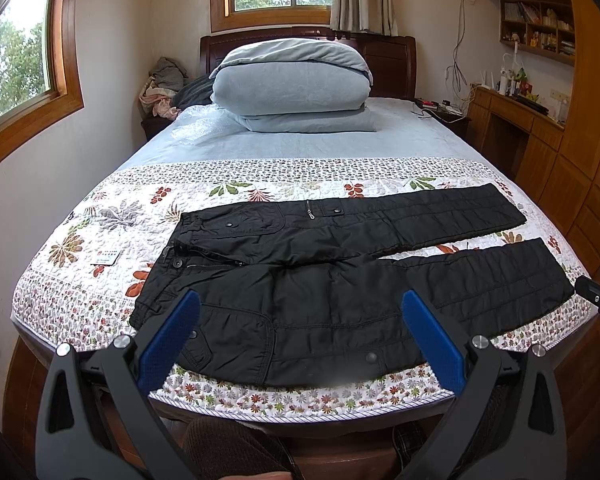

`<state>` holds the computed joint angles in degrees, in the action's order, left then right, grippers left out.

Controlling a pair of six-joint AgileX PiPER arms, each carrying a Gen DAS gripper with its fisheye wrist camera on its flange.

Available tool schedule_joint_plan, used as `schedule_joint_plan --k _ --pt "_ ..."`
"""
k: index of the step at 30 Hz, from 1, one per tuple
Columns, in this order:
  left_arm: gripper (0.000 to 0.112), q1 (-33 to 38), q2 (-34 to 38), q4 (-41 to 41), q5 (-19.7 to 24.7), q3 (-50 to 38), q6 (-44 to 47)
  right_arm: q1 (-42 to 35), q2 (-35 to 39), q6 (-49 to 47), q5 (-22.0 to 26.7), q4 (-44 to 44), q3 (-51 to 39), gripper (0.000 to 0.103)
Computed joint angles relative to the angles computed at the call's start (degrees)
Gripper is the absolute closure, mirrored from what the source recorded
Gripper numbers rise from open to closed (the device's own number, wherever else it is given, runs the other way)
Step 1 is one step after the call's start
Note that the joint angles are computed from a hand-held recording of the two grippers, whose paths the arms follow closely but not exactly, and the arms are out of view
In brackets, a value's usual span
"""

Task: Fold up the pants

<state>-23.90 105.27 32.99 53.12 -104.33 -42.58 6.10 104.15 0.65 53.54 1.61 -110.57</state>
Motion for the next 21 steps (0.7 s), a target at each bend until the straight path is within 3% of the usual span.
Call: schedule_joint_plan --k 21 --pt "0.011 0.44 0.33 -0.52 0.53 -0.75 1.01 -0.22 0.43 -0.18 0.25 0.22 -0.33 0.003"
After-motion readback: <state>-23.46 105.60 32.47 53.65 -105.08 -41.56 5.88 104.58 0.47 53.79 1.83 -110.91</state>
